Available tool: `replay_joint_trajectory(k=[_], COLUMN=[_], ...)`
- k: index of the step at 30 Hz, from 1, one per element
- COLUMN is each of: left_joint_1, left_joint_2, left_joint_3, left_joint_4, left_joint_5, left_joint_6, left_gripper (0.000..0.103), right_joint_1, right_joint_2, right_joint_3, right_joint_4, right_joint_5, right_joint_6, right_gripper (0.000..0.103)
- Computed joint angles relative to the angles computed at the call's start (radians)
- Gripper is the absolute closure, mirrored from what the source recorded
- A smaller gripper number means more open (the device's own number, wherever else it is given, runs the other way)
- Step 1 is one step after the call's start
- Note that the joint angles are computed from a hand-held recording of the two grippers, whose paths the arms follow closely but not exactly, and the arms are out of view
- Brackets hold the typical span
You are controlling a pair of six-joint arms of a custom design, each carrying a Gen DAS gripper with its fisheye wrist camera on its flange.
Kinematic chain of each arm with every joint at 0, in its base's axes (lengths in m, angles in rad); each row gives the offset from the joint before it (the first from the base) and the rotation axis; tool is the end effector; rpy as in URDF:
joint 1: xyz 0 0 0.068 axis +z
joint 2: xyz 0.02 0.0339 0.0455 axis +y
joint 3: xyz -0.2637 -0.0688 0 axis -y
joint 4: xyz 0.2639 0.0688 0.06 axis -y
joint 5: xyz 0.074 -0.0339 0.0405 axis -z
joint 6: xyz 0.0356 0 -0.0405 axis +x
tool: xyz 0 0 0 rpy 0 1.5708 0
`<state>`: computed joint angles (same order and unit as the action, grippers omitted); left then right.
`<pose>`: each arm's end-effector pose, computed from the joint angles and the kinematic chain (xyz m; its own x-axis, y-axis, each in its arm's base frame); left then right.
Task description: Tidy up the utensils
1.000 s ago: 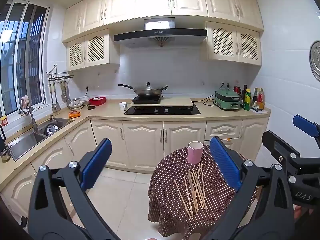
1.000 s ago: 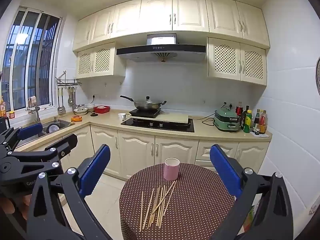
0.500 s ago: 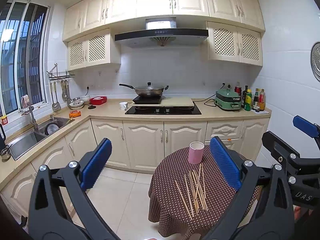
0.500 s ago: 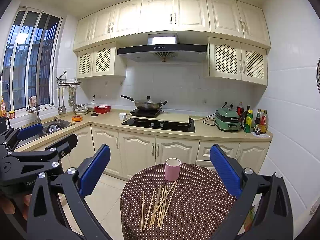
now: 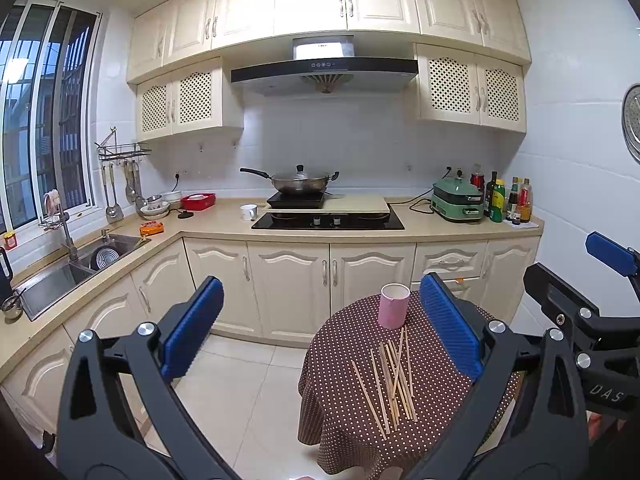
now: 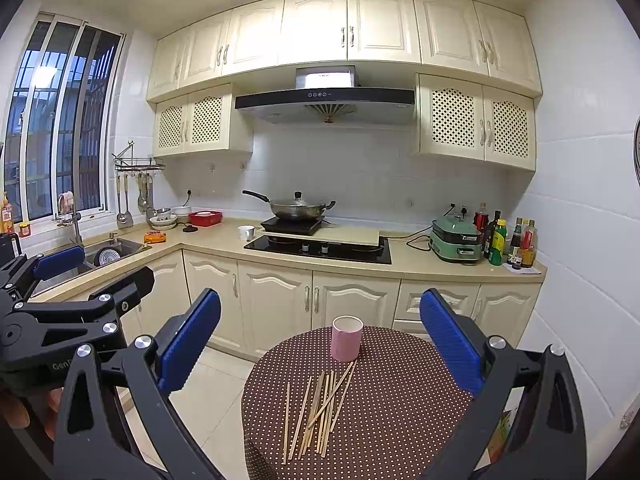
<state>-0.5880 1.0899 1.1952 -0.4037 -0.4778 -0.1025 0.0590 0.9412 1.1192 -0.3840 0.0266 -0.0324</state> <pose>0.2213 -0.1279 0.4036 -0.2563 0.0617 -0.9646 0.1012 0.9942 0.0367 0.2208 0.0121 0.4100 -0.2030 -0.0444 -0.9782 -0.0396 0.9985 -0.0371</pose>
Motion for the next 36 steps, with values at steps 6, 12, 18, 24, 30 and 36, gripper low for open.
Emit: replay_joint_trajectory(k=[6, 12, 18, 24, 30, 36], left_joint_1=[-0.011, -0.011, -0.018, -0.019, -0.017, -0.014], left_joint_2=[-0.005, -0.012, -0.006, -0.007, -0.005, -0.009], left_joint_3=[-0.01, -0.016, -0.007, -0.007, -0.004, -0.006], left_joint_4=[0.007, 0.007, 0.001, 0.004, 0.003, 0.002], left_joint_5=[-0.013, -0.009, -0.015, -0.016, -0.015, -0.011], left_joint_6=[0.0, -0.001, -0.004, -0.003, -0.003, -0.004], left_gripper=[0.006, 0.006, 0.006, 0.006, 0.006, 0.006], right_joint_1=[-0.006, -0.006, -0.005, -0.005, -0.005, -0.005], right_joint_2=[0.0, -0.001, -0.004, -0.003, -0.004, -0.001], right_joint_3=[0.002, -0.005, -0.011, -0.011, -0.011, -0.006], right_joint_4=[-0.001, 0.005, 0.008, 0.008, 0.009, 0.005], right_joint_5=[-0.005, -0.003, 0.001, 0.0, 0.0, 0.0], right_joint_6=[-0.002, 0.0, 0.0, 0.0, -0.001, -0.001], right_gripper=[0.007, 0.007, 0.007, 0.007, 0.007, 0.007])
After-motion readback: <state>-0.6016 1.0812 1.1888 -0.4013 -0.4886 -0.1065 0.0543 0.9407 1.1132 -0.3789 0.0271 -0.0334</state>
